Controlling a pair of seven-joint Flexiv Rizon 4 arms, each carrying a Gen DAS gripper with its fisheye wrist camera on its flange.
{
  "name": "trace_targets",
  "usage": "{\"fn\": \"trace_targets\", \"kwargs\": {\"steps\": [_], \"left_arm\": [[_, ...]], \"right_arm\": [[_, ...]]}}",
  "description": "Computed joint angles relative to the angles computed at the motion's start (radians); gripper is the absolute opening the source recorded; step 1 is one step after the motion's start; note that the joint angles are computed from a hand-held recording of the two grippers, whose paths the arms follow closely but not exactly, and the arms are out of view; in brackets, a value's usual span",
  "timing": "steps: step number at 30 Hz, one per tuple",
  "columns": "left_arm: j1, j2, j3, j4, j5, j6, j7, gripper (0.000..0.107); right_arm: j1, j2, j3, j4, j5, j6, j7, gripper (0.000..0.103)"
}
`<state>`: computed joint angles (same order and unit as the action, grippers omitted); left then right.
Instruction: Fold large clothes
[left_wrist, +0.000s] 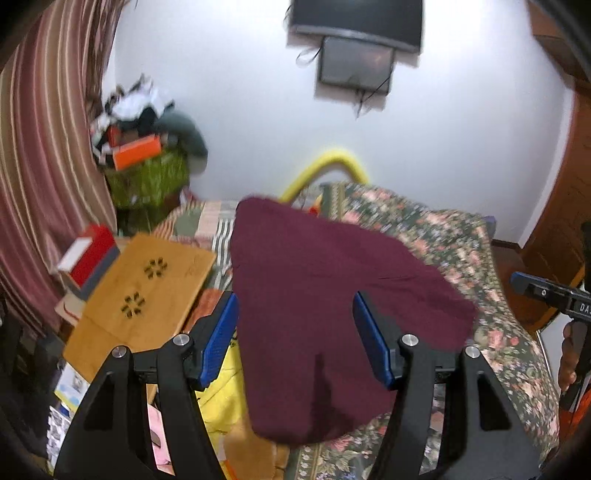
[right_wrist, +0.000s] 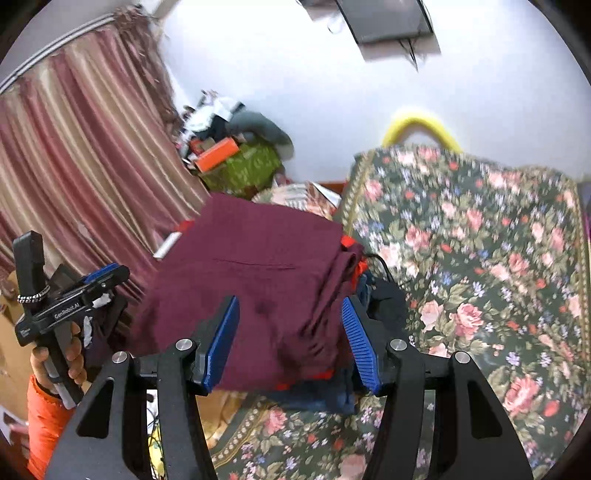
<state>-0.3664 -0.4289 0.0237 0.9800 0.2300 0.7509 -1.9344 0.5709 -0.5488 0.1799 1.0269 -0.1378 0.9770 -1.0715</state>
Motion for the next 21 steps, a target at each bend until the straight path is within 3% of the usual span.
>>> {"fn": "trace_targets", "kwargs": {"steps": [3, 8, 13, 15, 17, 21], "left_arm": [[-0.053, 0.058, 0.012, 0.029, 0.073, 0.028, -0.028, 0.063], [-0.155, 0.176, 0.017, 0.099, 0.289, 0.090, -0.150, 0.063], [-0.237, 0.277, -0.013, 0.160, 0.574, 0.109, -0.332, 0.068], [-0.280, 0.316, -0.035, 0.182, 0.722, 0.077, -0.442, 0.068], [-0.302, 0.347, -0.065, 0.206, 0.825, 0.050, -0.534, 0.068], [-0.309, 0.401, -0.127, 0.271, 0.942, 0.022, -0.696, 0.071]], "right_arm": [[0.024, 0.082, -0.023, 0.116, -0.049, 0.101, 0.026, 0.054], [0.080, 0.236, -0.091, 0.345, -0.256, 0.316, 0.181, 0.054], [0.152, 0.361, -0.230, 0.536, -0.664, 0.470, 0.512, 0.054], [0.152, 0.390, -0.244, 0.574, -0.794, 0.496, 0.604, 0.056], [0.151, 0.428, -0.279, 0.613, -1.023, 0.526, 0.797, 0.057], [0.112, 0.473, -0.263, 0.638, -1.322, 0.507, 1.053, 0.061]]}}
